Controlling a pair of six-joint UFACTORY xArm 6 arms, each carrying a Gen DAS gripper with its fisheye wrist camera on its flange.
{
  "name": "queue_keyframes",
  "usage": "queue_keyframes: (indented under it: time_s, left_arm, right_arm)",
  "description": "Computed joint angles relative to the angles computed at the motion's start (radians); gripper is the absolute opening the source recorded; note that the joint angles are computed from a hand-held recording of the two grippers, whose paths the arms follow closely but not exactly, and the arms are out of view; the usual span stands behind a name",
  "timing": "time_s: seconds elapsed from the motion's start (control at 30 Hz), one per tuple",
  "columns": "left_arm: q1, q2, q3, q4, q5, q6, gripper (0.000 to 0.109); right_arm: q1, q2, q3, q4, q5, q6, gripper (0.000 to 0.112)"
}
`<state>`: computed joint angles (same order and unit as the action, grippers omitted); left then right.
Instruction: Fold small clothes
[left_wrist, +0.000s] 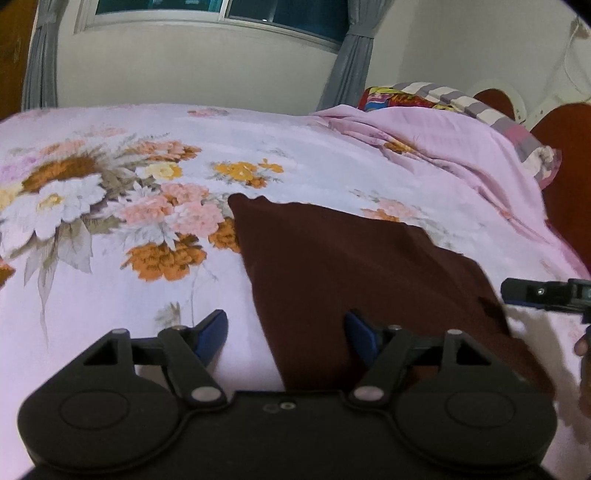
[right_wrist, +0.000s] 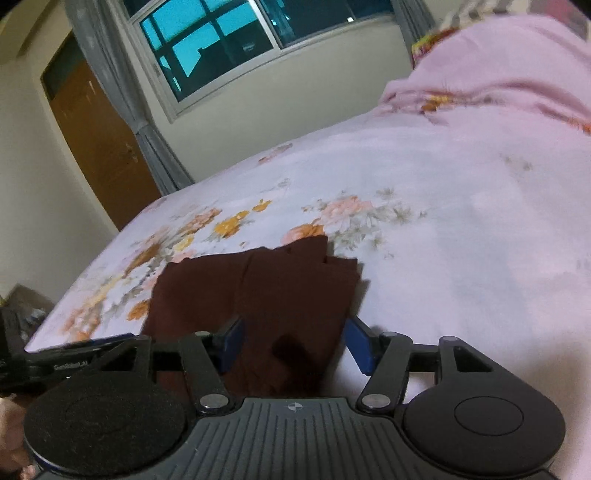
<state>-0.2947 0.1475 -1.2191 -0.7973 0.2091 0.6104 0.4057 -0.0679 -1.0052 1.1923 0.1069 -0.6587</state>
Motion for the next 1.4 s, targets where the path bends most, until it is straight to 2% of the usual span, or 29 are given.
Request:
queue_keyframes:
  time_s: [0.07,0.13,0.23,0.3,0.33,0.37,0.43,0.53,0.57,0.6,0.7,0.77,0.8,0.83,0.87,0.9,1.03,1.1,1.23,1.4]
  left_arm:
    - [0.014,-0.029,0.014,-0.12,0.063,0.101,0.078]
    - [0.039,-0.054,0.029,-0.213,0.14,0.178,0.075]
    - [0.139,-0.053,0.009,-0.408,0.414,0.258,0.071]
    - [0.208,-0.015,-0.022,-0.499,0.595,0.242,0.07]
    - [0.226,0.007,-0.042,-0.507,0.646,0.223,0.07]
    - [0.237,0.031,-0.063,-0.511,0.68,0.218,0.068]
    - [0.253,0.094,-0.123,-0.521,0.741,0.207,0.06]
    - [0.275,0.214,-0.243,-0.552,0.824,0.18,0.045]
    - [0.279,0.252,-0.284,-0.563,0.845,0.171,0.043]
    - [0.279,0.277,-0.311,-0.569,0.852,0.168,0.039]
    - [0.266,0.32,-0.364,-0.569,0.861,0.178,0.038]
    - [0.232,0.303,-0.356,-0.53,0.782,0.207,0.032]
    - [0.213,0.286,-0.338,-0.518,0.733,0.218,0.028]
    - [0.197,0.262,-0.315,-0.509,0.686,0.217,0.026]
    - [0.184,0.233,-0.288,-0.509,0.646,0.228,0.025]
    - [0.18,0.202,-0.261,-0.514,0.622,0.246,0.024]
    - [0.182,0.01,-0.118,-0.599,0.558,0.371,0.024]
    - [0.199,-0.134,-0.024,-0.662,0.571,0.467,0.024]
    - [0.256,-0.394,0.089,-0.638,0.64,0.516,0.024]
    - [0.333,-0.543,0.117,-0.604,0.735,0.496,0.024]
  right_arm:
    - [-0.019,-0.021,0.006,0.116,0.034,-0.068,0.06]
    - [-0.042,-0.043,0.023,0.149,0.066,-0.069,0.06]
    - [-0.088,-0.076,0.045,0.24,0.178,-0.108,0.06]
    - [-0.132,-0.079,0.053,0.288,0.29,-0.093,0.06]
    - [-0.164,-0.071,0.052,0.316,0.377,-0.083,0.06]
    - [-0.187,-0.058,0.05,0.338,0.44,-0.074,0.06]
    - [-0.196,-0.023,0.03,0.334,0.476,-0.069,0.06]
    - [-0.216,0.043,-0.015,0.429,0.531,-0.12,0.06]
    - [-0.222,0.064,-0.032,0.453,0.546,-0.138,0.059]
    - [-0.229,0.093,-0.057,0.48,0.564,-0.153,0.059]
    - [-0.232,0.158,-0.131,0.442,0.605,-0.169,0.059]
    - [-0.207,0.183,-0.167,0.398,0.581,-0.167,0.059]
    - [-0.188,0.187,-0.18,0.367,0.551,-0.164,0.048]
    - [-0.178,0.192,-0.193,0.322,0.556,-0.14,0.019]
    - [-0.162,0.186,-0.2,0.272,0.549,-0.112,0.02]
    - [-0.136,0.164,-0.194,0.243,0.499,-0.114,0.02]
    - [-0.039,-0.014,-0.114,0.219,0.359,-0.169,0.019]
    - [0.008,-0.121,-0.074,0.199,0.314,-0.175,0.019]
    - [0.109,-0.314,-0.034,0.04,0.245,-0.085,0.02]
    - [0.198,-0.426,-0.038,-0.124,0.216,0.05,0.02]
